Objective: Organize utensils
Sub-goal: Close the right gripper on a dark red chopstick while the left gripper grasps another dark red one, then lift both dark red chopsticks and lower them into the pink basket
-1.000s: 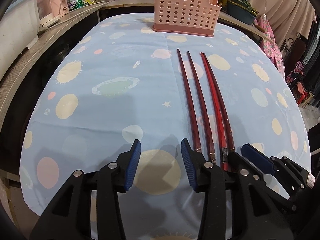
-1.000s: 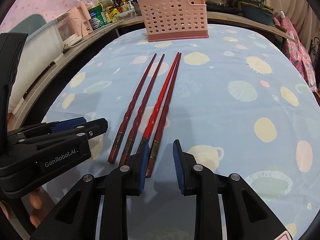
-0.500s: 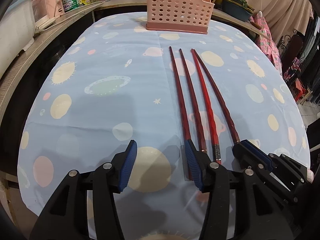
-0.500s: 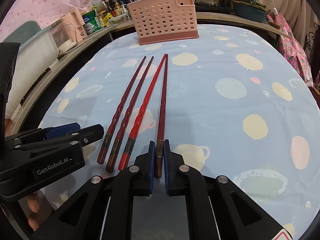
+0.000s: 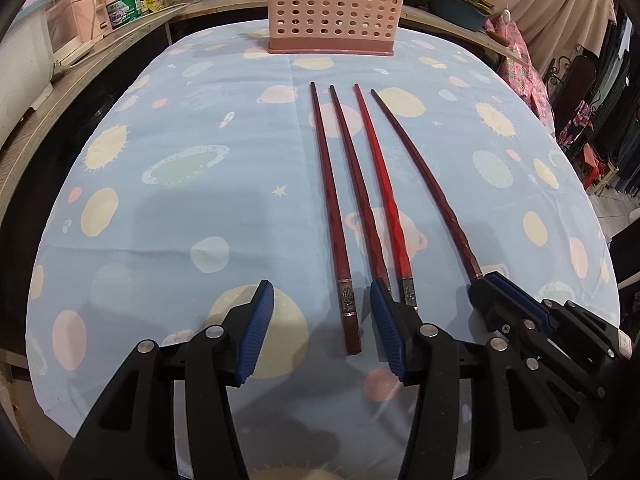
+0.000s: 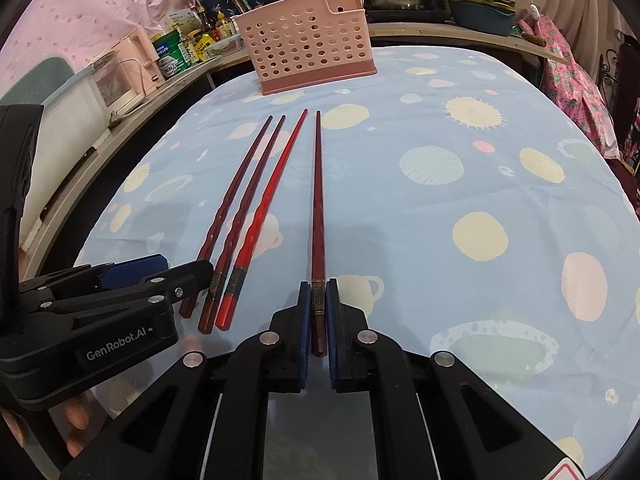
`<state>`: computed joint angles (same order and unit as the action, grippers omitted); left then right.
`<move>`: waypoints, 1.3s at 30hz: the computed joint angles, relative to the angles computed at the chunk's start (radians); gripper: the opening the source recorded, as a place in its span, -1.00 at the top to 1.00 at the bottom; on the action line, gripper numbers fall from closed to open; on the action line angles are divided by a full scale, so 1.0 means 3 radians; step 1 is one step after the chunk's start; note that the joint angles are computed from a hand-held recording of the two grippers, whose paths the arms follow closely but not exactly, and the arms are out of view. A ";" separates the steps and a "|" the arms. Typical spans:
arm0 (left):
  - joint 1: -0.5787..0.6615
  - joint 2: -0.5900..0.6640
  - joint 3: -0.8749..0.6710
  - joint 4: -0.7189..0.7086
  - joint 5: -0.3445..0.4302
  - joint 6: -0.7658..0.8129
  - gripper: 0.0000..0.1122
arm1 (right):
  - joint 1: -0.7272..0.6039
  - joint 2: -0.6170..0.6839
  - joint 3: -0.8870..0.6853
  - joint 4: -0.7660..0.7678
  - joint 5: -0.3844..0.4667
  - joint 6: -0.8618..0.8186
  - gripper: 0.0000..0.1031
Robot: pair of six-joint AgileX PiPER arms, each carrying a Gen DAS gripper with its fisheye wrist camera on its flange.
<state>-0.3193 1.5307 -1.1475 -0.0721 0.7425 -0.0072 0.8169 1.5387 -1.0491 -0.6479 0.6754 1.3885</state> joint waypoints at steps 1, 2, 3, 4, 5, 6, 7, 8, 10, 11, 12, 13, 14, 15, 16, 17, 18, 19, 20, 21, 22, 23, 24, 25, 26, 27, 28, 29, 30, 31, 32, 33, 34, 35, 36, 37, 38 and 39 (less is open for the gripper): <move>-0.0006 -0.0005 0.0011 0.0018 -0.0019 -0.0006 0.16 | 0.0002 0.0001 -0.0001 -0.0001 0.0004 -0.0002 0.90; -0.0012 -0.0005 0.0013 0.0031 -0.0022 -0.0010 0.16 | -0.0001 0.0001 -0.0002 -0.0001 0.0002 -0.0006 0.90; -0.0016 -0.0005 0.0012 0.0041 -0.0020 -0.0019 0.16 | -0.0001 0.0001 0.0000 -0.0002 0.0000 -0.0002 0.89; -0.0015 -0.0008 0.0013 0.0046 -0.0020 -0.0025 0.17 | 0.0000 0.0002 -0.0002 -0.0003 0.0001 0.0000 0.90; -0.0009 -0.0012 0.0015 0.0041 -0.0022 -0.0019 0.21 | 0.0000 0.0002 -0.0002 -0.0003 0.0001 0.0000 0.89; -0.0006 -0.0017 0.0021 0.0047 -0.0025 -0.0024 0.28 | 0.0000 0.0002 -0.0002 -0.0003 0.0001 0.0000 0.89; 0.0005 -0.0021 0.0025 0.0037 -0.0025 -0.0014 0.31 | 0.0001 0.0002 -0.0002 -0.0002 0.0002 0.0001 0.89; 0.0031 -0.0022 0.0023 -0.0008 -0.0020 0.0028 0.39 | 0.0001 0.0002 -0.0002 -0.0002 0.0002 0.0001 0.89; 0.0090 -0.0018 0.0012 -0.0093 -0.0002 0.0101 0.52 | 0.0001 0.0004 -0.0003 -0.0002 0.0001 0.0002 0.89; 0.0127 -0.0016 0.0009 -0.0157 0.0011 0.0155 0.63 | 0.0001 0.0004 -0.0003 -0.0002 0.0001 0.0002 0.89; 0.0153 -0.0014 0.0006 -0.0202 0.0020 0.0189 0.74 | 0.0000 0.0006 -0.0004 0.0000 0.0002 -0.0004 0.89; 0.0182 -0.0009 0.0001 -0.0245 0.0034 0.0221 0.79 | 0.0000 0.0005 -0.0005 0.0006 0.0005 -0.0009 0.90; 0.0210 -0.0004 -0.0004 -0.0295 0.0049 0.0264 0.87 | 0.0000 0.0005 -0.0005 0.0006 0.0005 -0.0009 0.90; 0.0231 0.0005 -0.0014 -0.0340 0.0064 0.0301 0.87 | -0.0003 0.0002 -0.0003 0.0017 0.0004 -0.0021 0.90; 0.0251 0.0011 -0.0022 -0.0383 0.0079 0.0331 0.87 | -0.0008 -0.0004 -0.0002 0.0037 0.0004 -0.0037 0.89; 0.0265 0.0016 -0.0029 -0.0409 0.0091 0.0356 0.87 | -0.0014 -0.0007 -0.0008 0.0064 0.0000 -0.0062 0.87; 0.0271 0.0018 -0.0035 -0.0420 0.0103 0.0366 0.88 | -0.0022 -0.0009 -0.0013 0.0089 -0.0002 -0.0088 0.87; 0.0274 0.0017 -0.0039 -0.0428 0.0111 0.0371 0.88 | -0.0023 -0.0009 -0.0025 0.0110 0.0010 -0.0108 0.87; 0.0280 0.0016 -0.0048 -0.0439 0.0123 0.0375 0.88 | -0.0027 -0.0013 -0.0028 0.0127 0.0015 -0.0122 0.87; 0.0286 0.0011 -0.0056 -0.0448 0.0134 0.0378 0.88 | -0.0032 -0.0017 -0.0035 0.0147 0.0020 -0.0141 0.87; 0.0293 0.0000 -0.0067 -0.0457 0.0144 0.0381 0.88 | -0.0031 -0.0024 -0.0041 0.0156 0.0028 -0.0149 0.87; 0.0303 -0.0014 -0.0081 -0.0471 0.0152 0.0388 0.88 | -0.0024 -0.0041 -0.0047 0.0145 0.0047 -0.0149 0.87; 0.0318 -0.0029 -0.0096 -0.0488 0.0165 0.0402 0.88 | -0.0017 -0.0056 -0.0057 0.0133 0.0065 -0.0145 0.87; 0.0327 -0.0040 -0.0118 -0.0493 0.0179 0.0399 0.88 | -0.0016 -0.0075 -0.0069 0.0128 0.0083 -0.0151 0.87; 0.0338 -0.0044 -0.0144 -0.0503 0.0195 0.0401 0.88 | -0.0018 -0.0094 -0.0080 0.0120 0.0097 -0.0152 0.87; 0.0363 -0.0055 -0.0177 -0.0536 0.0219 0.0418 0.88 | -0.0021 -0.0118 -0.0093 0.0108 0.0114 -0.0151 0.87; 0.0380 -0.0069 -0.0206 -0.0554 0.0235 0.0422 0.88 | -0.0025 -0.0139 -0.0105 0.0101 0.0126 -0.0154 0.87; 0.0394 -0.0087 -0.0236 -0.0565 0.0248 0.0424 0.88 | -0.0031 -0.0170 -0.0126 0.0086 0.0150 -0.0156 0.87; 0.0412 -0.0103 -0.0264 -0.0577 0.0260 0.0433 0.88 | -0.0039 -0.0196 -0.0143 0.0072 0.0169 -0.0160 0.87; 0.0431 -0.0118 -0.0303 -0.0591 0.0279 0.0436 0.88 | -0.0054 -0.0227 -0.0164 0.0060 0.0186 -0.0170 0.87; 0.0453 -0.0127 -0.0343 -0.0614 0.0302 0.0449 0.87 | -0.0063 -0.0251 -0.0184 0.0041 0.0202 -0.0165 0.87; 0.0487 -0.0139 -0.0399 -0.0650 0.0330 0.0466 0.88 | -0.0077 -0.0280 -0.0209 0.0031 0.0218 -0.0171 0.87; 0.0511 -0.0142 -0.0454 -0.0674 0.0356 0.0473 0.87 | -0.0099 -0.0317 -0.0236 0.0020 0.0229 -0.0180 0.87; 0.0544 -0.0147 -0.0524 -0.0710 0.0388 0.0490 0.88 | -0.0122 -0.0341 -0.0265 0.0010 0.0237 -0.0192 0.87; 0.0572 -0.0152 -0.0575 -0.0741 0.0406 0.0509 0.88 | -0.0147 -0.0369 -0.0303 -0.0004 0.0250 -0.0207 0.87; 0.0595 -0.0154 -0.0634 -0.0759 0.0424 0.0515 0.88 | -0.0167 -0.0388 -0.0339 -0.0010 0.0263 -0.0226 0.87; 0.0615 -0.0142 -0.0718 -0.0777 0.0454 0.0520 0.88 | -0.0209 -0.0408 -0.0395 -0.0001 0.0270 -0.0276 0.87; 0.0633 -0.0126 -0.0821 -0.0794 0.0480 0.0518 0.88 | -0.0248 -0.0429 -0.0452 -0.0003 0.0279 -0.0318 0.87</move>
<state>-0.1295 1.4929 -1.3939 -0.3103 0.8865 0.1482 0.7426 1.4100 -1.1847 -0.6488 0.7592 1.2932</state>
